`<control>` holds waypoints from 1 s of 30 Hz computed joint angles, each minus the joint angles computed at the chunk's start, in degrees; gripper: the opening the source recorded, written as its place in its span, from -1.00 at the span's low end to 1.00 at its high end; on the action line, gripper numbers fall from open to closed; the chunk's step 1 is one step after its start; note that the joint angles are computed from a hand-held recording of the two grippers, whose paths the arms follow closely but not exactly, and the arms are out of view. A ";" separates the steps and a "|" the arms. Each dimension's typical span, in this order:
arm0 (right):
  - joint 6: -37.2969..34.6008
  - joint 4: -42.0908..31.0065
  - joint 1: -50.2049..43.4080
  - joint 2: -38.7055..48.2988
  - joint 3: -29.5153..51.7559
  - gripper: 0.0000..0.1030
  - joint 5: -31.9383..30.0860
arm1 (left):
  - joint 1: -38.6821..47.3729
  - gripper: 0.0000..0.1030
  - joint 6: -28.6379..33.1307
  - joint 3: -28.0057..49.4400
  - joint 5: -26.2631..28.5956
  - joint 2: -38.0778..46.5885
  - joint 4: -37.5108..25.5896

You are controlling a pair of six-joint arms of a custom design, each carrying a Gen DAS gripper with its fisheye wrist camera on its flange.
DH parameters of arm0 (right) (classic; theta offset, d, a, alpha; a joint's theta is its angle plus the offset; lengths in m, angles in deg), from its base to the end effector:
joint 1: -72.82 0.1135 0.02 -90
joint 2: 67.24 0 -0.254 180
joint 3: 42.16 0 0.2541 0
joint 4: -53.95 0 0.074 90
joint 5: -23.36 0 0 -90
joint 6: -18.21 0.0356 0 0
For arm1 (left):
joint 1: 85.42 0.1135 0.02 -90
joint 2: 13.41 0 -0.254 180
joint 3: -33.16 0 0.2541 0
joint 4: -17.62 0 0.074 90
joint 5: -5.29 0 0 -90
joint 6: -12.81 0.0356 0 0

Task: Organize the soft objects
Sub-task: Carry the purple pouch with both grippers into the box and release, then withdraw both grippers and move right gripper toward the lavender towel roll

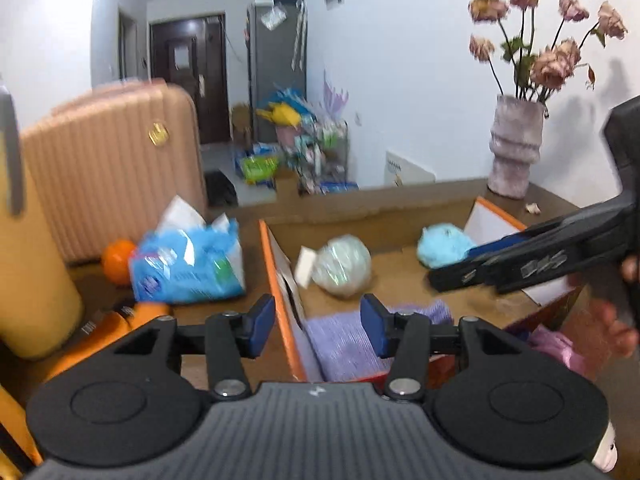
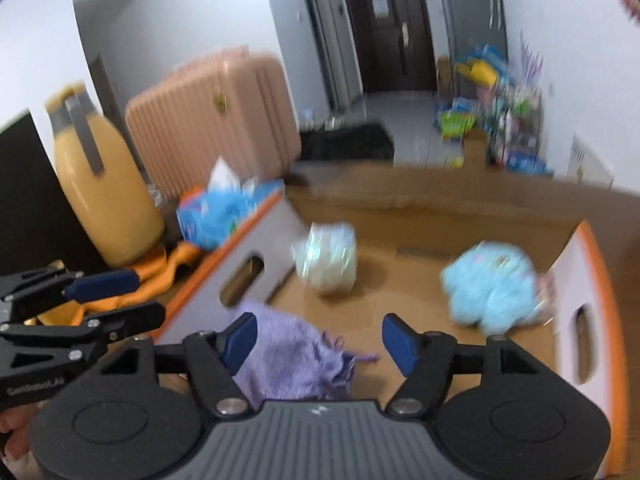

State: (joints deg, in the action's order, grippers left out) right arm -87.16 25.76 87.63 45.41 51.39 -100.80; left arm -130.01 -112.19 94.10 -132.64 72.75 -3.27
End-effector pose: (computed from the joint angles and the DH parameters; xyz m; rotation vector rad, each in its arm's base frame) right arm 0.4088 0.1288 0.1887 -0.8681 2.1550 0.7043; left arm 0.2327 -0.1923 0.1881 -0.1942 2.0701 0.1712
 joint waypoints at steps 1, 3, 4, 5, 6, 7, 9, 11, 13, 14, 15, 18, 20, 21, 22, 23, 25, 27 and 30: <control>0.06 2.31 -1.09 -2.94 -2.67 0.40 -0.44 | -0.89 -0.01 -0.72 0.33 -1.70 -0.67 -1.37; 0.05 7.53 -3.74 -9.41 -8.76 0.46 -1.45 | -3.56 0.10 -3.65 0.64 -5.86 -2.51 -4.77; 0.31 9.90 -4.94 -12.23 -11.44 0.52 -1.99 | -5.26 0.12 -5.77 0.90 -8.07 -3.30 -7.12; 0.40 12.34 -6.69 -15.57 -14.60 0.57 -3.01 | -7.40 0.15 -8.38 1.47 -10.78 -3.77 -10.09; 0.78 15.24 -8.65 -18.91 -18.01 0.68 -4.29 | -9.52 0.23 -11.07 2.31 -13.32 -3.79 -13.19; 1.13 17.69 -10.42 -21.37 -20.66 0.75 -5.57 | -11.30 0.28 -13.21 2.92 -15.46 -3.86 -15.76; 1.79 21.52 -14.00 -26.10 -25.54 0.79 -7.87 | -15.22 0.44 -19.07 4.94 -19.69 -3.11 -22.29; 1.64 23.28 -17.13 -29.70 -29.09 0.82 -10.17 | -18.48 0.52 -25.33 7.45 -22.46 -1.49 -28.68; 0.31 23.58 -19.42 -32.28 -31.30 0.84 -11.62 | -20.55 0.54 -33.23 11.43 -23.70 1.72 -37.26; -0.14 24.10 -20.50 -33.67 -32.77 0.84 -12.06 | -21.65 0.54 -38.59 13.94 -24.33 4.03 -42.84; -0.30 25.24 -21.67 -35.10 -34.86 0.85 -12.69 | -22.93 0.59 -44.90 16.45 -24.70 6.53 -48.95; -2.19 28.72 -25.89 -38.60 -42.20 0.87 -17.79 | -27.42 0.65 -61.21 20.38 -24.11 12.62 -61.04; -4.89 31.33 -28.15 -39.73 -47.62 0.87 -21.04 | -30.50 0.68 -67.02 20.77 -23.05 15.29 -63.54; -6.78 32.19 -28.84 -40.15 -50.32 0.87 -21.70 | -32.01 0.70 -70.23 21.39 -22.30 17.04 -65.18; -8.69 32.40 -29.73 -40.79 -52.67 0.87 -22.16 | -33.22 0.70 -72.60 21.68 -21.56 18.29 -66.13; -9.96 32.78 -30.72 -41.24 -54.93 0.87 -22.64 | -34.41 0.71 -74.27 21.82 -20.66 19.33 -66.02; -12.35 32.19 -33.65 -41.05 -58.12 0.87 -25.33 | -36.87 0.76 -75.83 21.41 -19.14 20.74 -64.04; -14.84 29.75 -36.75 -39.38 -59.99 0.87 -28.28 | -38.61 0.91 -76.93 20.97 -17.87 22.43 -61.54; -25.32 17.70 -39.85 -34.99 -57.52 0.87 -30.87 | -38.52 0.91 -73.28 19.83 -14.52 23.58 -55.10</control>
